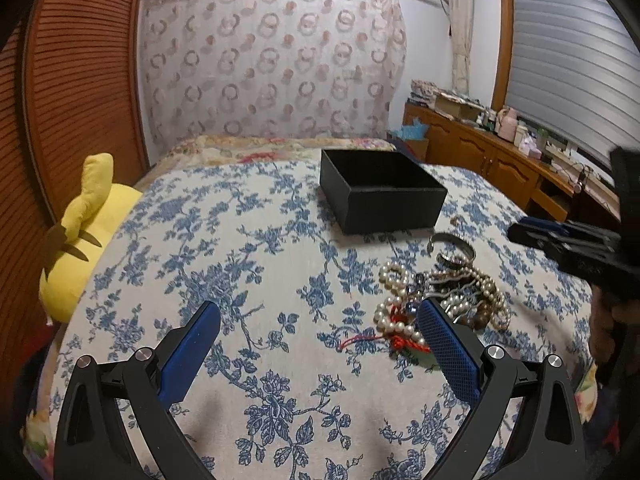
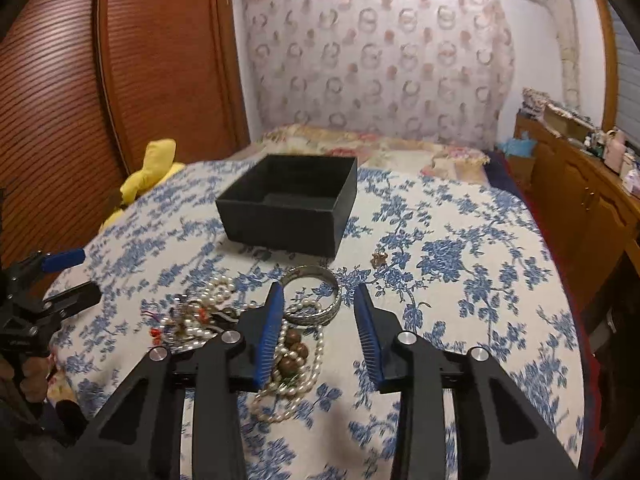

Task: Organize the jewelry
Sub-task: 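Grasp the silver bangle with the right tool while the left tool grasps the purple brooch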

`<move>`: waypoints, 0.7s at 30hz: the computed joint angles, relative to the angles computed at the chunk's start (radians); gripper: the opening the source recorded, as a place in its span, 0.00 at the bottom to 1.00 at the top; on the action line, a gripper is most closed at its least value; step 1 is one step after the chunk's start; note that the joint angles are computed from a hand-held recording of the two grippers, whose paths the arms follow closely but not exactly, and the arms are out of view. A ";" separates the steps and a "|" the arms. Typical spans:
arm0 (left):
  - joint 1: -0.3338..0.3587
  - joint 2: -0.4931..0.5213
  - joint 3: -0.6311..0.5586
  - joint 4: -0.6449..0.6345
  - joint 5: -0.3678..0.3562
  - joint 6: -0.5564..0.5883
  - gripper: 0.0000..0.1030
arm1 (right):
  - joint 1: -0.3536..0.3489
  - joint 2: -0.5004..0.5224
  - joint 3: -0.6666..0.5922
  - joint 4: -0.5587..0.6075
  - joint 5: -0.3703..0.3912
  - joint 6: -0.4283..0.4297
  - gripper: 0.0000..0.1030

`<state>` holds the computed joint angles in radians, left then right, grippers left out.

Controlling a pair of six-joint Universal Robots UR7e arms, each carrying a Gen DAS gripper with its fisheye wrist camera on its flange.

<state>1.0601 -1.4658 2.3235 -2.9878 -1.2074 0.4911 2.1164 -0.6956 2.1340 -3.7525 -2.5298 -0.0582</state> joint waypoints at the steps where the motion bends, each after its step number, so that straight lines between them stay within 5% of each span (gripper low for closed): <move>1: 0.003 0.004 -0.002 0.011 -0.003 0.002 0.93 | -0.017 -0.011 -0.002 0.035 0.013 0.007 0.34; 12: 0.026 0.037 -0.044 0.147 -0.113 0.003 0.92 | -0.135 -0.060 -0.052 0.292 0.133 0.058 0.30; 21: 0.025 0.114 -0.112 0.245 -0.164 0.005 0.65 | -0.172 -0.064 -0.073 0.354 0.126 0.061 0.13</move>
